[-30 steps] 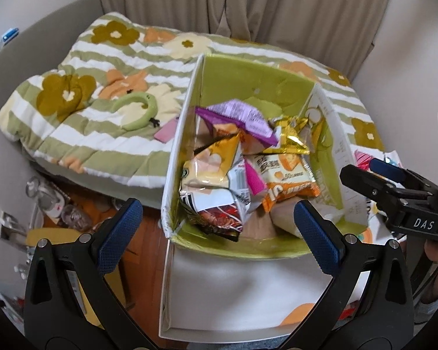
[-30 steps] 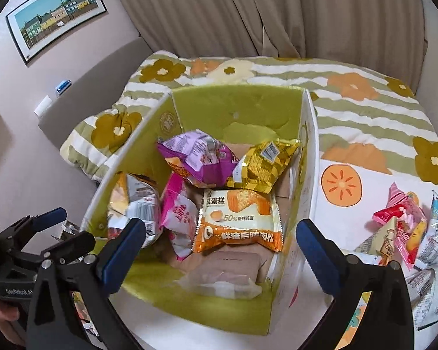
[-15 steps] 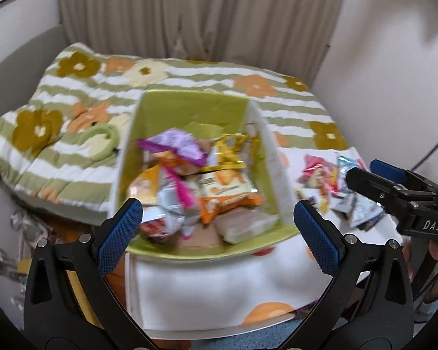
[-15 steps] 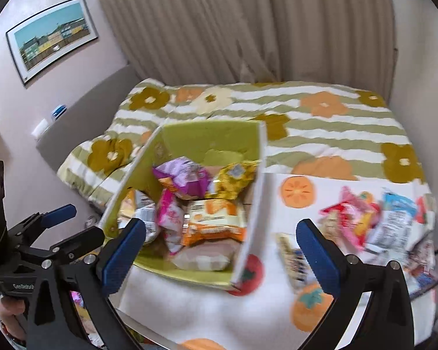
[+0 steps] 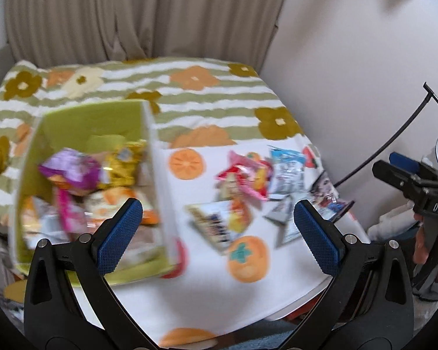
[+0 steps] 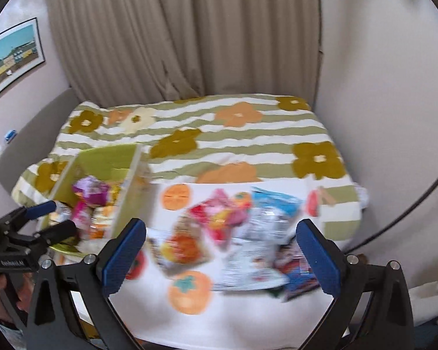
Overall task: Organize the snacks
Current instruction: 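Move both tools back over the remaining snack bags, then grasp the grey printed bag with left tool while right tool grasps Spacers bag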
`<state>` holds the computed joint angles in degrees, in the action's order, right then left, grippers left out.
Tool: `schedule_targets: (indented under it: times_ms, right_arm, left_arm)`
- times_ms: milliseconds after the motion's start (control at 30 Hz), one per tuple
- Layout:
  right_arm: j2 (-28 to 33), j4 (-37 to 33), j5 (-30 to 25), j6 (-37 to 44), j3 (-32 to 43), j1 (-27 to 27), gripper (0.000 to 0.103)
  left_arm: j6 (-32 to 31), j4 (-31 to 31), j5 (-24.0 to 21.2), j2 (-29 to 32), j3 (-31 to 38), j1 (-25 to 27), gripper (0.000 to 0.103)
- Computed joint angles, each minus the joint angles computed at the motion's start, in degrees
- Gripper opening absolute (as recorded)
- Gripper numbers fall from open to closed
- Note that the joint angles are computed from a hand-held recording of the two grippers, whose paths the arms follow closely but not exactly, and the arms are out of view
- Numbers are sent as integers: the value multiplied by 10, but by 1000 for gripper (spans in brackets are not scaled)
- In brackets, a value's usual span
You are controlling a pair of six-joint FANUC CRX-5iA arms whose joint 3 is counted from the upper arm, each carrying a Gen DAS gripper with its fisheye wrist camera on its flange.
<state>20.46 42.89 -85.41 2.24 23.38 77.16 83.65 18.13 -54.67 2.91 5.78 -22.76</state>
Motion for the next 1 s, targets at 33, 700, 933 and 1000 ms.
schedule_targets:
  times_ms: [33, 700, 933, 1000]
  right_arm:
    - [-20, -5, 2, -8, -28, -2, 103]
    - [-196, -123, 147, 107, -318, -50, 103]
    - [-159, -146, 145, 195, -314, -58, 102]
    - [-159, -147, 152, 204, -320, -61, 102]
  left_arm:
    - [9, 1, -4, 14, 12, -10, 102]
    - [229, -52, -143, 314, 296, -157, 102]
    - [242, -43, -159, 335, 294, -155, 100]
    - [244, -45, -164, 342, 299, -156, 93]
